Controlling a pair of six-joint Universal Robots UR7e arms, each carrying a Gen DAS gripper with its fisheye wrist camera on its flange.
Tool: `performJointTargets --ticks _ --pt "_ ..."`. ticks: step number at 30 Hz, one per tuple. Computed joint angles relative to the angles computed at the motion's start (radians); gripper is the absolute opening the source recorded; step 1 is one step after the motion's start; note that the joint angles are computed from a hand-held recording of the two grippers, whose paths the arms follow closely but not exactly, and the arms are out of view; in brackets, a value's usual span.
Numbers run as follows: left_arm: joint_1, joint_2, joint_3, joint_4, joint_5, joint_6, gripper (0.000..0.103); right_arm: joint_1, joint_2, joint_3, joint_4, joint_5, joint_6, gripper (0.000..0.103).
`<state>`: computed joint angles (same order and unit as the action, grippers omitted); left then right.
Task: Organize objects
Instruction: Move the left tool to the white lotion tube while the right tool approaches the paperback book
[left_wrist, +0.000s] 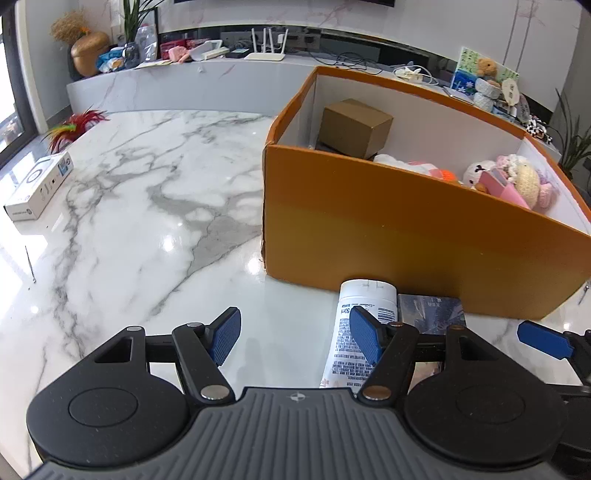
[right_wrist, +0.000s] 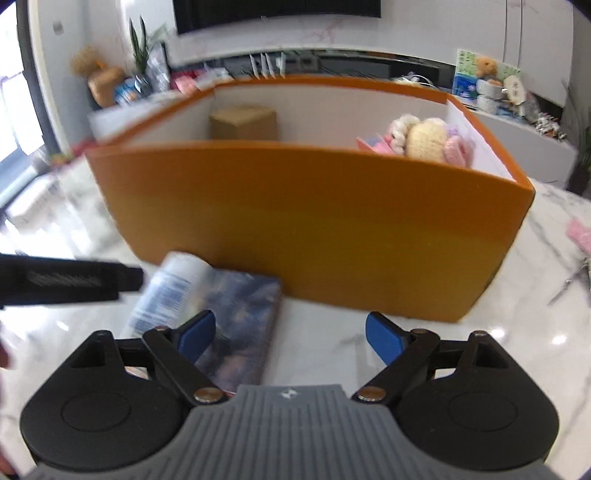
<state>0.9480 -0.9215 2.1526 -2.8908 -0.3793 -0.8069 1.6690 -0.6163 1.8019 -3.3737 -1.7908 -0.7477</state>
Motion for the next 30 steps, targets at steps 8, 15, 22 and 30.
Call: performJointTargets --ticks 8,15,22,30 --pt "0.003 -0.023 0.003 0.045 0.010 -0.044 0.077 0.033 0.068 0.005 -0.085 -0.057 -0.069 0.088" --pt "0.004 0.017 -0.007 -0.011 -0.007 0.029 0.078 0.033 0.051 0.007 -0.102 -0.153 -0.007 0.089" --pt "-0.011 0.096 -0.041 -0.128 0.010 0.170 0.079 0.013 0.017 0.021 -0.066 -0.147 -0.010 0.088" --pt "0.003 0.190 -0.052 -0.262 0.041 0.247 0.087 -0.009 0.001 0.046 -0.079 -0.107 -0.050 0.088"
